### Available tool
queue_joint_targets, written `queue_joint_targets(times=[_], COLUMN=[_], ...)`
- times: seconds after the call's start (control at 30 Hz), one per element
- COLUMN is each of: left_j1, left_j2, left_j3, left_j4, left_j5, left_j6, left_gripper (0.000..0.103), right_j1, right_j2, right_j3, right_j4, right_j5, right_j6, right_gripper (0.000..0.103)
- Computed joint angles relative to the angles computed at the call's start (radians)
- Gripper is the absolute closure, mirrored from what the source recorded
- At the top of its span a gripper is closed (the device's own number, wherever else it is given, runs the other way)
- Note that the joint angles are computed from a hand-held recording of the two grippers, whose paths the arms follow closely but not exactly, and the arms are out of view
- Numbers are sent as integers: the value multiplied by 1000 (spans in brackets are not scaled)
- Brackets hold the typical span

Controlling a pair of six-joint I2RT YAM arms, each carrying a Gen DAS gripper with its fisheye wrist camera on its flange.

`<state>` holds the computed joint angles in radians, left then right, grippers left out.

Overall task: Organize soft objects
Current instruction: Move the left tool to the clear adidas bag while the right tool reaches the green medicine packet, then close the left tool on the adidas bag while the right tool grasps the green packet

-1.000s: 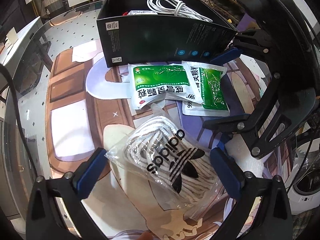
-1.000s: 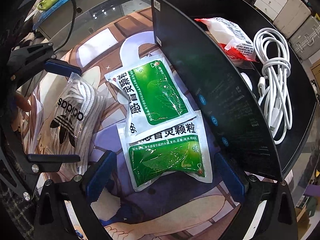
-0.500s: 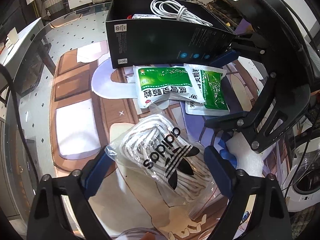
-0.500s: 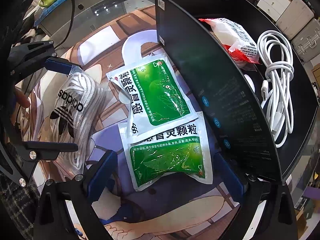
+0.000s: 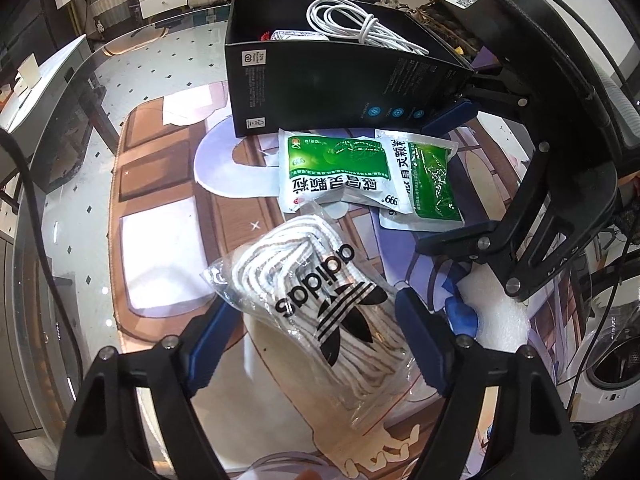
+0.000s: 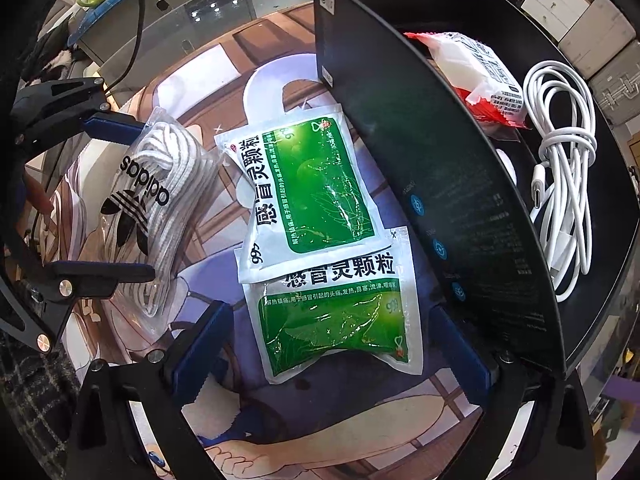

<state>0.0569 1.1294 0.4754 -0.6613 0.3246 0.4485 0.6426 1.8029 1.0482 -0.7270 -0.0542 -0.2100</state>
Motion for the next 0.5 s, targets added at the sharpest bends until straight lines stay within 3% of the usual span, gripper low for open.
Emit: queue_joint_targets(times=[0.2,0.5], left_j1=[49,49], left_j2=[10,-14], left_j3=[19,15], left_j4=[-18,-54], left_j5=[15,25], left_j6=[19,35], left_gripper=[42,56], right_j1=[25,61], right_j2=[-41,-76], right_j3=[-21,-30], right_j4=[-9,-32], right_j5=[-3,-8], right_j6=[14,46], right_gripper=[18,39])
